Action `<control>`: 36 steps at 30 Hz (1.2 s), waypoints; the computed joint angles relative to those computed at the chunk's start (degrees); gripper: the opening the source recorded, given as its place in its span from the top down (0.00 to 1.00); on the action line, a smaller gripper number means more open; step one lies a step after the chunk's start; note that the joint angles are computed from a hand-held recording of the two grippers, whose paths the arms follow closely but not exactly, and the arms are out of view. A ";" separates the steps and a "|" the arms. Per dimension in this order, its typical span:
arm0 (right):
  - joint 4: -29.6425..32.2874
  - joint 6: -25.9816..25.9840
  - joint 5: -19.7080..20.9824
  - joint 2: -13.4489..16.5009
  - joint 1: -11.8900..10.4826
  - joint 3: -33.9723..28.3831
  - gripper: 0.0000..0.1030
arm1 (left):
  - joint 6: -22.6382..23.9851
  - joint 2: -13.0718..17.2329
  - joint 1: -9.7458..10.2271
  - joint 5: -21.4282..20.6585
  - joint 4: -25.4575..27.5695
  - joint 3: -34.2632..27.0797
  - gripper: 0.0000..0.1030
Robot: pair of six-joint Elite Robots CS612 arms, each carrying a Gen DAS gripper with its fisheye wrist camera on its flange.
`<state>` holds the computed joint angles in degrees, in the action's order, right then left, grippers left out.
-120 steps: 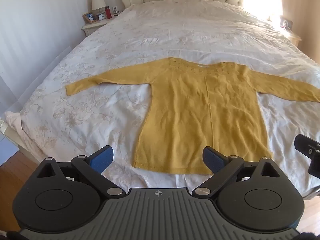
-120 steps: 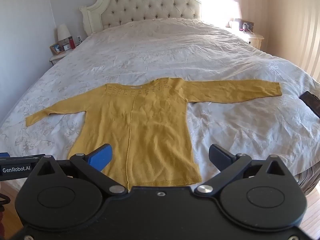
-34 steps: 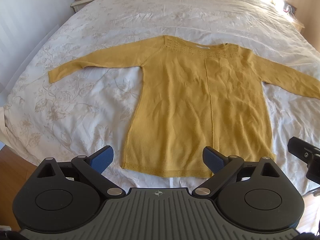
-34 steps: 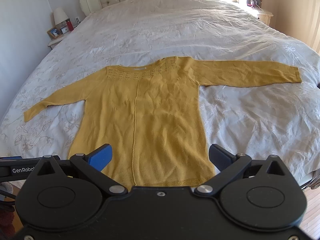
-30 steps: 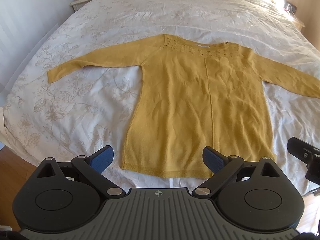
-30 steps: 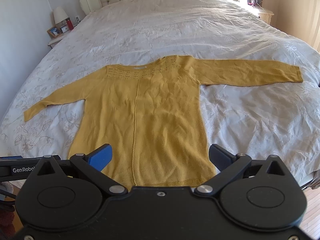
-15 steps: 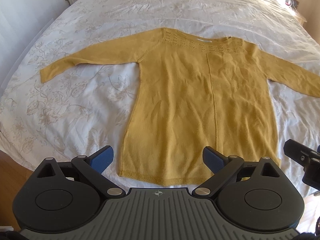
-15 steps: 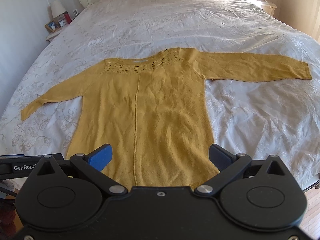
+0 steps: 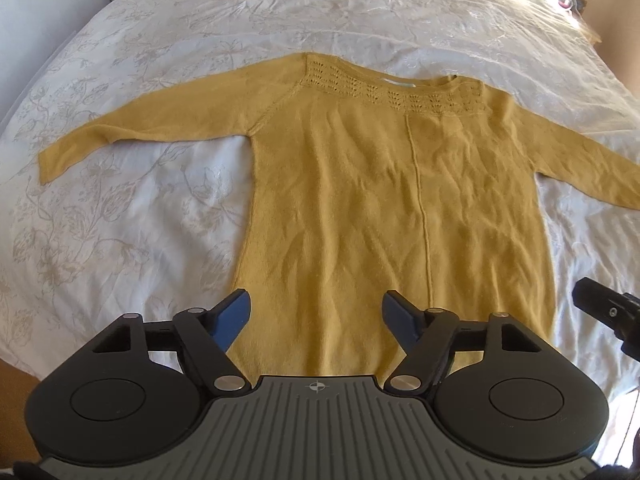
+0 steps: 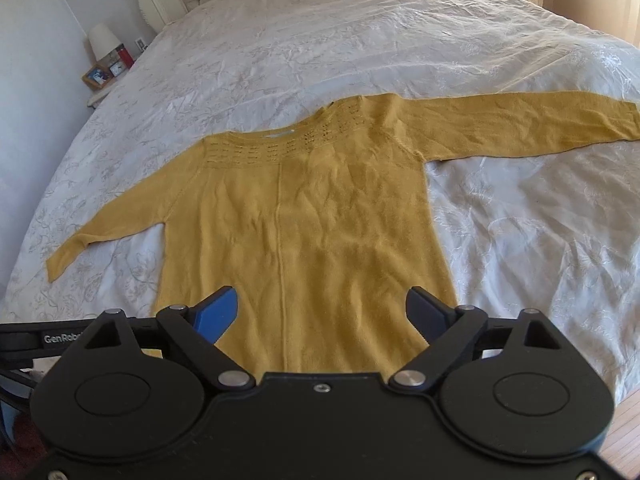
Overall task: Fold small clothes
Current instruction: 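Reach the right gripper to the sleeve cuff and close on it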
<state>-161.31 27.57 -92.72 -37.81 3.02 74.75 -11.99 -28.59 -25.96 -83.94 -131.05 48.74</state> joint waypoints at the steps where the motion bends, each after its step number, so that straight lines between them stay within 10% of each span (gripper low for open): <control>1: -0.01 -0.32 -0.52 0.15 -0.25 -0.01 0.16 | 0.86 0.61 -0.07 0.30 0.29 -1.01 0.35; 15: -0.18 -8.47 -2.98 2.40 -8.77 -1.88 0.37 | -5.73 7.14 -1.36 0.37 -10.42 -10.05 0.41; 25: 3.93 -12.24 -7.59 4.93 -15.59 -6.70 0.38 | -10.74 11.40 -3.87 5.32 -1.08 -19.71 0.41; 36: 10.77 -4.21 -6.49 7.35 -20.56 -9.23 0.32 | -11.38 14.43 -4.65 6.66 6.64 -26.75 0.41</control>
<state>-150.53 23.35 -99.21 -30.46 -17.54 65.52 -23.36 -14.16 -30.61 -77.28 -124.41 21.99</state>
